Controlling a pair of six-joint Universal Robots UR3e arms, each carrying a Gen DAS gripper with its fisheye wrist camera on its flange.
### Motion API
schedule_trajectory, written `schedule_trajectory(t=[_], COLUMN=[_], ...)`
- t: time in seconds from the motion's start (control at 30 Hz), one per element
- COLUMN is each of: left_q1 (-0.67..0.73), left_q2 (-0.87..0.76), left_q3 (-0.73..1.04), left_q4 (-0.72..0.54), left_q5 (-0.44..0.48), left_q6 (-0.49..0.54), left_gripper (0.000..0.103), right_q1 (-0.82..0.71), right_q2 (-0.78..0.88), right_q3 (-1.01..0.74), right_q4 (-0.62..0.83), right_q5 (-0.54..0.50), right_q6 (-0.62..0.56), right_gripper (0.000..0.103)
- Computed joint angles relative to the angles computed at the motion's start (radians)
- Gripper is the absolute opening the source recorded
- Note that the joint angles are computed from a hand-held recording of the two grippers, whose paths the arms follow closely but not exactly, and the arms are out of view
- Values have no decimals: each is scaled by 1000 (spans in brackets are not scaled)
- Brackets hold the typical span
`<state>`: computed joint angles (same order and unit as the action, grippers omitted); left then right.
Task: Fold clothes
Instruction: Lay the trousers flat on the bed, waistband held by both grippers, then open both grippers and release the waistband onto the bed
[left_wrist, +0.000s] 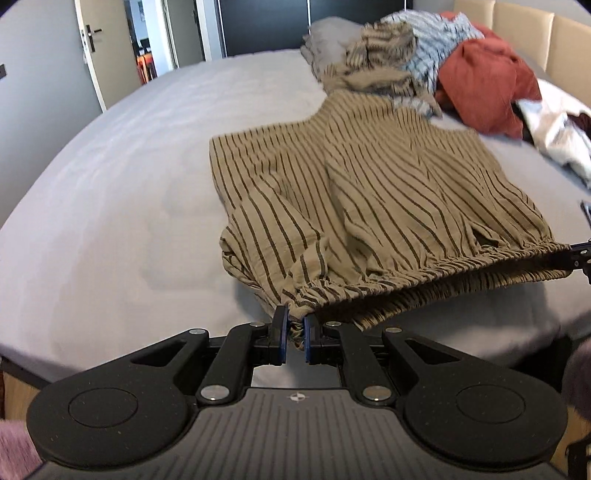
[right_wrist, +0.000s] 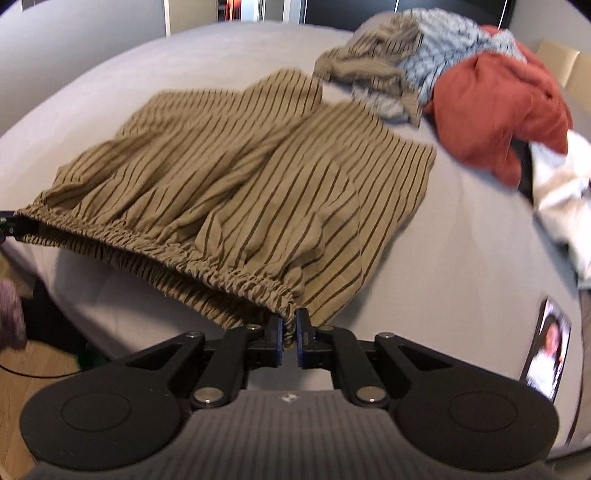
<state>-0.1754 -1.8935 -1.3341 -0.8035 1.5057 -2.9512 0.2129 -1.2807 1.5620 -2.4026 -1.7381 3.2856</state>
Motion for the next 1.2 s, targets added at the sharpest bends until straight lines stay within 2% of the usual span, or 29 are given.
schedule_trajectory(t=[0.17,0.23,0.3,0.33,0.37,0.4,0.43,0.47,0.63,0.73,0.8,0.87,1.1,1.13,1.2], left_q1=[7,-3,-13,-21,-29,-41,-51,-58,-136,-170,-185,-188,-182,-182,-181], left_q2=[16,5,14,21,27,32,38,48,13,-32,-63,-88,-117,-113,-105], left_q3=[-98,-106,-144,-165,-185,-204,-224,-256,-351,-365,-353,-322,-269,-269,-268], left_q4=[50,80,142,168,195,227,259,302,566,686,732,724,671,657,627], left_q5=[-7,-1,14,31,49,75,99,114,216,247,255,250,253,260,273], left_q6=[21,39,75,93,111,130,150,179,377,470,504,496,473,476,481], left_gripper=[6,7,13,21,25,34,43,45,45,45,44,29,26,23,14], right_q1=[22,24,25,25,23,21,23,28,25,11,3,-1,-13,-9,0], right_q2=[23,39,40,33,29,24,10,-14,-85,-85,-84,-79,-50,-34,-12], right_q3=[61,70,87,97,100,103,114,139,220,236,242,241,220,205,180], right_q4=[-59,-76,-89,-90,-89,-88,-85,-87,-93,-104,-110,-120,-163,-157,-142], right_q5=[-17,-26,-34,-36,-38,-42,-47,-47,-12,14,29,35,57,52,32], right_q6=[-1,2,16,26,32,41,58,78,150,185,200,202,233,227,218], right_gripper=[9,12,12,14,23,34,55,57,55,43,41,34,34,34,16])
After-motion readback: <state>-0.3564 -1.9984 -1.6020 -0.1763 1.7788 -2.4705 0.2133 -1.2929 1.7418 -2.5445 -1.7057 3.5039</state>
